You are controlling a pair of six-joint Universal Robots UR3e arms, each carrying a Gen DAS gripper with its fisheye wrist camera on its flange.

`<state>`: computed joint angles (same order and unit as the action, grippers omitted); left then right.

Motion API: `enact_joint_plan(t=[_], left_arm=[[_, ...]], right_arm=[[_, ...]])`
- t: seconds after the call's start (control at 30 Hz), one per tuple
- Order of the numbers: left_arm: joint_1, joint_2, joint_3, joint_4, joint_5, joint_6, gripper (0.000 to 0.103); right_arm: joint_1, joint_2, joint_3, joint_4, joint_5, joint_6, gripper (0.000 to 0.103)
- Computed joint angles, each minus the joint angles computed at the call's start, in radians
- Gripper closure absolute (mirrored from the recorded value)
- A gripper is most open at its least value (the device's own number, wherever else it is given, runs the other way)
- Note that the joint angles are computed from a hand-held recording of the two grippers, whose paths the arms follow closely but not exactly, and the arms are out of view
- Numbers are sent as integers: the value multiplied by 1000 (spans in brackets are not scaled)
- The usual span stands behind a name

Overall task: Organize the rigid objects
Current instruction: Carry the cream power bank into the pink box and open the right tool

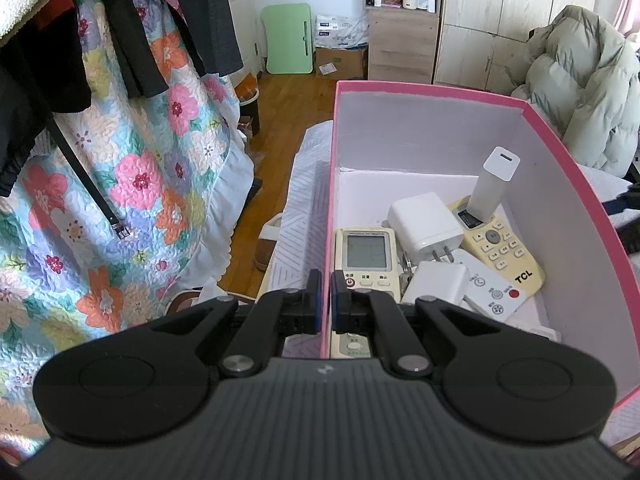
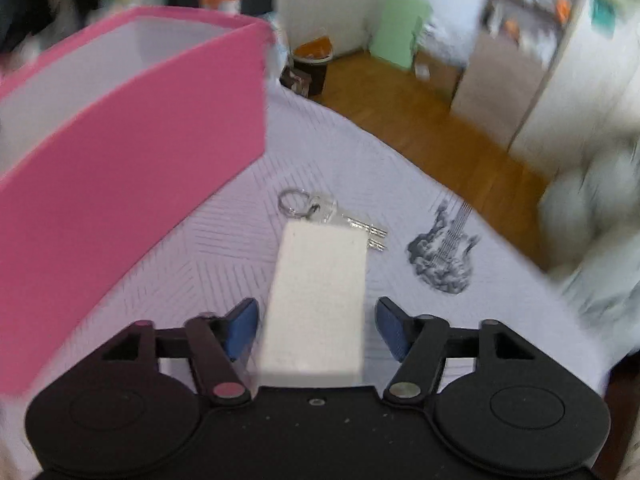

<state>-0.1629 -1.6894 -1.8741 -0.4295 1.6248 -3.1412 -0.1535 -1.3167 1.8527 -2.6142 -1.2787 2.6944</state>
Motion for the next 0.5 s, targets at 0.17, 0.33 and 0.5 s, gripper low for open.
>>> enact_joint_plan(t=[0.17,0.33,0.5], left_arm=[[-2,-3,4,-2,4,-5,99],[-4,-6,4,3,6,-5,99],[-9,-12,3,16,11,-9,99]], right_arm=[[43,47,-70,0,-62,184,46],[50,-45,58,-143,-80,249,46],[46,-292,331,-381,-78,336,46]])
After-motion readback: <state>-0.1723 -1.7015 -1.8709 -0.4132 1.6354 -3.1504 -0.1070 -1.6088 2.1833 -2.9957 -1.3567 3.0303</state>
